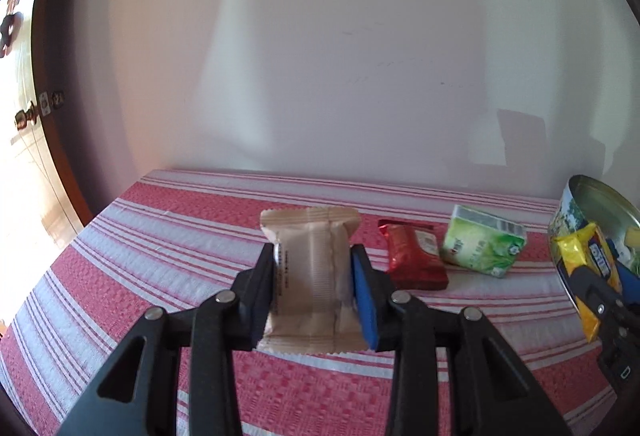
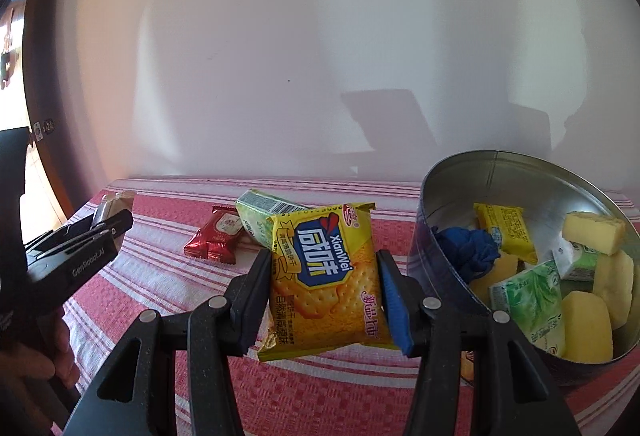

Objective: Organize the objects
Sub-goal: 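Lower the cream pastry and open the left tool while the right tool holds the cracker packet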

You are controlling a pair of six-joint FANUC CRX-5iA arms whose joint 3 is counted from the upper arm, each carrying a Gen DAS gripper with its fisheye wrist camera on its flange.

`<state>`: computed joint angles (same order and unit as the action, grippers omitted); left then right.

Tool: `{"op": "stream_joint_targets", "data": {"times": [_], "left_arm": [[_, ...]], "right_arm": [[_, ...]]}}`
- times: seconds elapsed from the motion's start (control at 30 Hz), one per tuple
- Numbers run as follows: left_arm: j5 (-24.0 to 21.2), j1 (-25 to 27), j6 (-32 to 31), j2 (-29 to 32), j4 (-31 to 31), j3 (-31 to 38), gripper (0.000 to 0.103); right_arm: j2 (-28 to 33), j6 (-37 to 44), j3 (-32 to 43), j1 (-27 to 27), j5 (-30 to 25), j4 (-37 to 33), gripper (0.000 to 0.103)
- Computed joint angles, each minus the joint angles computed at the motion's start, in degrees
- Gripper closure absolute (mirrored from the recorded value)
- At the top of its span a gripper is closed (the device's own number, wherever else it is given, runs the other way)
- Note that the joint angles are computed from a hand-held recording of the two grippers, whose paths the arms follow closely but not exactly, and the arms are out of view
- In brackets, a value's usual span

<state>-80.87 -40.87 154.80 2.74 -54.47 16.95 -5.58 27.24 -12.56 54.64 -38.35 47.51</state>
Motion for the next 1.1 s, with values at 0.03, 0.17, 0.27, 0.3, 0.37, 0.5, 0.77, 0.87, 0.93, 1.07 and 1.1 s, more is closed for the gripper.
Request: {"op": "stream_joint_targets", "data": {"times": [0.03,0.17,0.27,0.3,0.37,0.5,0.77,0.87,0.93,1.07,1.1], "left_arm": [[-0.5,-0.5,-0.6,0.5,-0.9,0.7,0.067],[-1.5,-2.0,-0.9,1.1,-3.2,1.1,0.067],[-2.6,-2.9,0.5,0.9,-3.4,1.2,0.067],[-2.9,-3.2,1.0,0.8,-3.4,1.3,0.067],[-3.2,-3.4,1.7,0.6,-3.4,1.0,0.067],[-3.6,-3.9,2.4,0.4,-3.6,0.6,0.067],[-4.2,-4.7,2.9,0.4,-4.3,0.3,0.066],[-4.7,-5.0,3.3,0.9,-4.4,0.7,0.066],[-5.0,-5.3,3.5,1.1,-4.6,1.0,0.066],[-3.9,-5.0,4.2,0.3,-3.5,0.2,0.066],[-2.9,-4.4,4.5,-0.3,-2.5,-0.5,0.066]], "right_arm": [[0.0,-0.1,0.0,0.0,0.0,0.0,0.049],[-0.3,-1.3,-0.7,0.0,0.3,1.8,0.049],[-0.5,-2.6,-1.5,0.2,0.6,4.0,0.049],[-0.7,-3.2,-1.8,0.2,0.8,4.8,0.049],[-0.9,-3.7,-2.3,0.3,1.0,5.9,0.049],[-1.6,-4.0,-3.2,0.6,1.0,6.5,0.049],[-2.9,-4.2,-4.0,0.8,0.1,5.7,0.049],[-3.1,-3.9,-4.1,1.0,-0.1,5.4,0.049],[-3.2,-3.5,-4.2,1.0,0.0,5.4,0.049],[-3.4,-3.2,-4.6,1.1,0.4,5.8,0.049],[-3.5,-3.1,-4.7,1.1,0.4,5.7,0.049]]}}
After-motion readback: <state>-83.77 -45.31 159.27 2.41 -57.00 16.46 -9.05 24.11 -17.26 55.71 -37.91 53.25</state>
